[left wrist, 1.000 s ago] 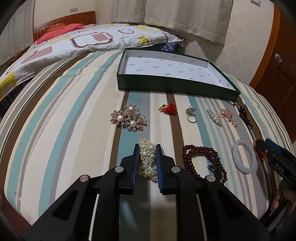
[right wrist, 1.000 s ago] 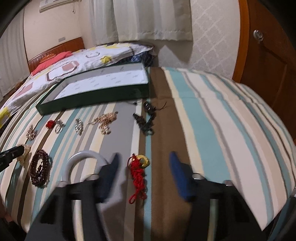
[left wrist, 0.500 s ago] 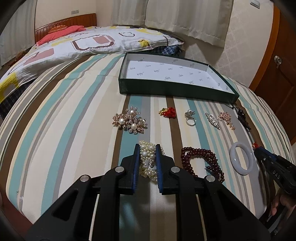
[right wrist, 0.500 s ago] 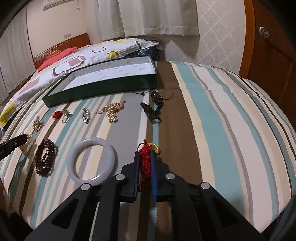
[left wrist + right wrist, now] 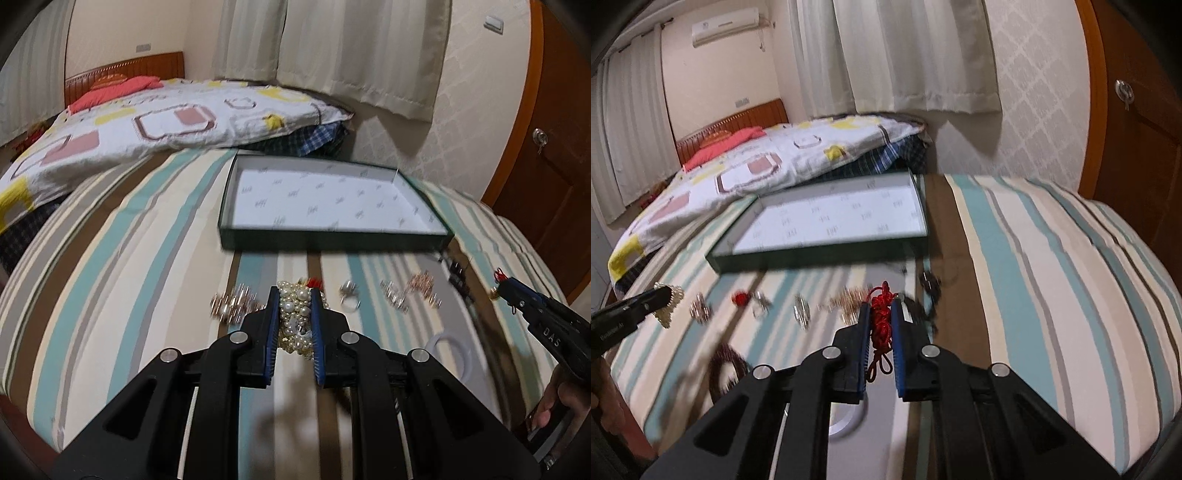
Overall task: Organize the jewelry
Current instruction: 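Carry both items into the white box and open both tools to release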
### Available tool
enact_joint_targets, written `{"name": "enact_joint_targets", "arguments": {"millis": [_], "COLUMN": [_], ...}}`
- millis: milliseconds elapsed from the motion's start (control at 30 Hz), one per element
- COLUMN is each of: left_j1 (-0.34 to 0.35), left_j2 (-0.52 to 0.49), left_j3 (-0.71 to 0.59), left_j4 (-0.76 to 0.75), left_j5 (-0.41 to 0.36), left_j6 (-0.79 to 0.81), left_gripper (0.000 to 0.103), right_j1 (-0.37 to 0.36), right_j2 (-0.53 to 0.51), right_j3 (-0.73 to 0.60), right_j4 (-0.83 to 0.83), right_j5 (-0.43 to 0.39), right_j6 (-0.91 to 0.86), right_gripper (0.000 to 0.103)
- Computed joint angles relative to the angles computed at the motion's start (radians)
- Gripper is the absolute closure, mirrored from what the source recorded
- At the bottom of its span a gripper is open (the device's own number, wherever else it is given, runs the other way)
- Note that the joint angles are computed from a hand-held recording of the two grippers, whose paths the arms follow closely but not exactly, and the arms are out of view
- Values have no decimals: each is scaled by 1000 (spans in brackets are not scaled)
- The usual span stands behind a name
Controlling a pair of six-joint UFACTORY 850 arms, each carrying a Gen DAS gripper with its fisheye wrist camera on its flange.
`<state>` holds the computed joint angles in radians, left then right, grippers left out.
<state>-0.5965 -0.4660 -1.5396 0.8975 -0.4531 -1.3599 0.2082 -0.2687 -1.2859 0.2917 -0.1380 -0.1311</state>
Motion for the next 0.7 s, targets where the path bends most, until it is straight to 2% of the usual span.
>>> {"name": "enact_joint_targets", "arguments": {"millis": [100, 267, 333, 433, 600, 700], "left_j1": [9, 31, 43, 61, 89, 101], "left_j2": [-34, -124, -167, -244, -405, -487], "left_j3": [-62, -212, -279, -399, -633, -747], "left_j4": [0, 10, -13, -92, -239, -336], "left_j5": [1, -4, -8, -16, -79, -132], "left_j6": [25, 60, 94, 186, 361, 462], "left_gripper": [87, 87, 87, 87, 87, 87], "right_j1": [2, -10, -13, -16, -18, -23], "right_j2": [-32, -130, -167, -227, -337, -415], "right_j3": [-54, -197, -250, -337, -471, -559], "right_j4": [0, 197, 265, 284, 168, 86], "right_j5": [14, 1, -7, -24, -68, -145], "right_j6": [-12, -213, -281, -309, -220, -143], "right_gripper": [91, 91, 91, 91, 91, 91]}}
